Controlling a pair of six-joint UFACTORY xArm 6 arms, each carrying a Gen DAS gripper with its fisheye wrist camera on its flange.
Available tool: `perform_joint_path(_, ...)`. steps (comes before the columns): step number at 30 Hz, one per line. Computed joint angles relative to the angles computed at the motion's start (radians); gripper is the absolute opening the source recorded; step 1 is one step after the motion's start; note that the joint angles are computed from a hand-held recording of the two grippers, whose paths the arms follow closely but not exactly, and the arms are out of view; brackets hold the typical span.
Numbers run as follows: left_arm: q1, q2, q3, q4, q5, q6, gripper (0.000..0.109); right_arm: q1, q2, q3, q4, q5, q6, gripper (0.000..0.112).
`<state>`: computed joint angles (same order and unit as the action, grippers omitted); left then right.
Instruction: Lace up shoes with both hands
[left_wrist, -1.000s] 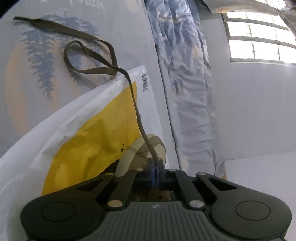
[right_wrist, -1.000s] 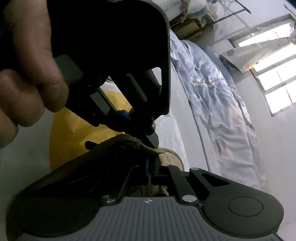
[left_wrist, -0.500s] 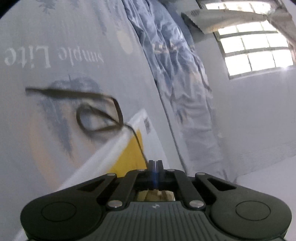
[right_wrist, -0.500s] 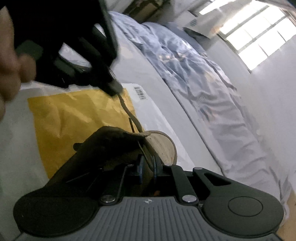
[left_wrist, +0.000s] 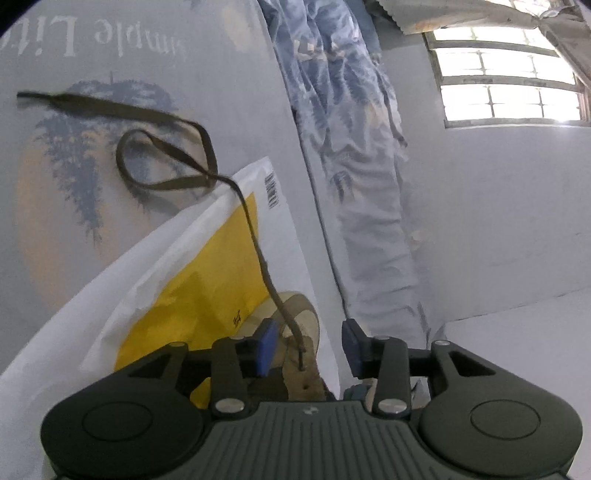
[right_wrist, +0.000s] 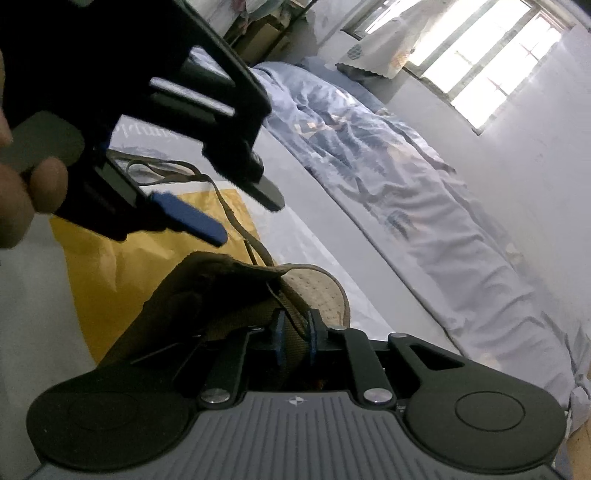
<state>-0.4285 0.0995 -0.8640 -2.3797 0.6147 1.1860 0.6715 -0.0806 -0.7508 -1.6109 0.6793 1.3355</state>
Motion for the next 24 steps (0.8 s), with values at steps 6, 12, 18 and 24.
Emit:
perform_joint_path(6,-0.018,0.006,-0.009,-0.002,-0.025,0.004,0.035,0.023,-0.038,0.032,-0.022,0.026,0.059,0.032)
perform_joint_path(12,-0.038,0.012,-0.027,0.01,-0.072,-0.013,0.015,0.079,-0.095,0.08,-0.043,0.121,0.178,0.038)
perform_joint_path(18,-0.047,0.012,-0.036,0.029,-0.093,-0.018,0.013,0.097,-0.108,0.093,0.017,0.202,0.192,0.05)
perform_joint_path(24,-0.052,0.015,-0.038,0.017,-0.107,-0.006,0.007,0.095,-0.096,0.088,0.08,0.247,0.201,0.05)
